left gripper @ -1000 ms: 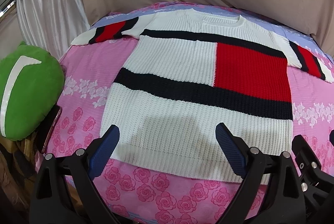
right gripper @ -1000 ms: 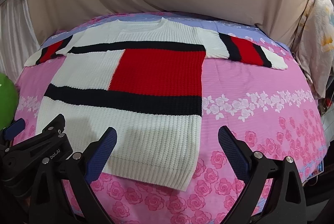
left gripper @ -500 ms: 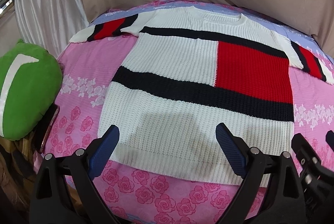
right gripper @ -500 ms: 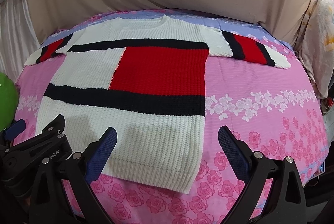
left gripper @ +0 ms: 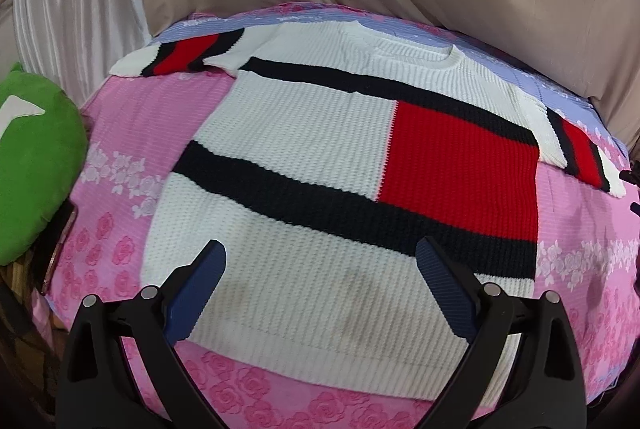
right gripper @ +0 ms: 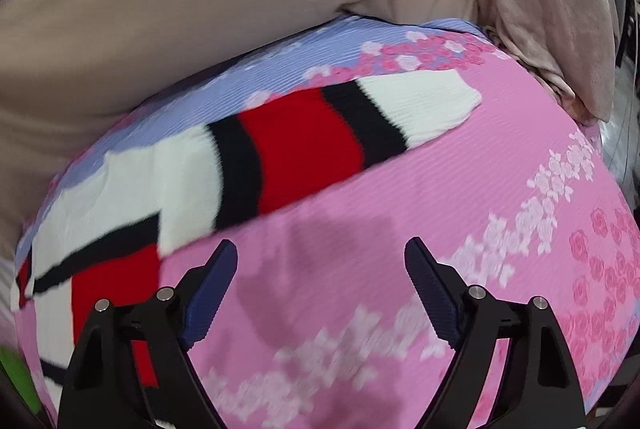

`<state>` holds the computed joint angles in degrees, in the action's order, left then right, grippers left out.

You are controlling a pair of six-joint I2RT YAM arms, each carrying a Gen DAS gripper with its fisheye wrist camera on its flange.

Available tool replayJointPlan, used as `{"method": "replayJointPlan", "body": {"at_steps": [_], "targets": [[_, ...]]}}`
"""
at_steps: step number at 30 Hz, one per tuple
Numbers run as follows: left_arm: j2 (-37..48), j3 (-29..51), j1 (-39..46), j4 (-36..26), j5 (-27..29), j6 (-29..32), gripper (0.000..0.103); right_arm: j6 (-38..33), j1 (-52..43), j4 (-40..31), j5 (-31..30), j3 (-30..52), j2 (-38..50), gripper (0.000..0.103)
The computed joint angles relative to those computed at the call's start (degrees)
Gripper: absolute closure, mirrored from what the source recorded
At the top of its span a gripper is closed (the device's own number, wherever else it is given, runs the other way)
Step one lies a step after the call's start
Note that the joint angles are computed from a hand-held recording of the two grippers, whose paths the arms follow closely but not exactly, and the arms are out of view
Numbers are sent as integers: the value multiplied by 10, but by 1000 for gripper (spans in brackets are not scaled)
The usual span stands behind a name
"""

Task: Fold small clothes
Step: 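Grasp the striped sleeve cuff with the right gripper and fold it across the sweater body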

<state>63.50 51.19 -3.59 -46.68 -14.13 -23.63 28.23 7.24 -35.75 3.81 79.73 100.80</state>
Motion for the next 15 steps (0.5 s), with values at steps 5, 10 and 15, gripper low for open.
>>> {"method": "replayJointPlan", "body": {"at_steps": [5, 10, 15], "targets": [[41, -3, -26, 33, 3, -27, 9, 17, -114, 15, -68, 127, 167, 30], [73, -3, -41, 55, 1, -19, 9, 60, -135, 78, -86, 140, 215, 49], [79, 0, -26, 73, 13, 9, 9, 75, -105, 117, -109, 161, 199, 96]]}}
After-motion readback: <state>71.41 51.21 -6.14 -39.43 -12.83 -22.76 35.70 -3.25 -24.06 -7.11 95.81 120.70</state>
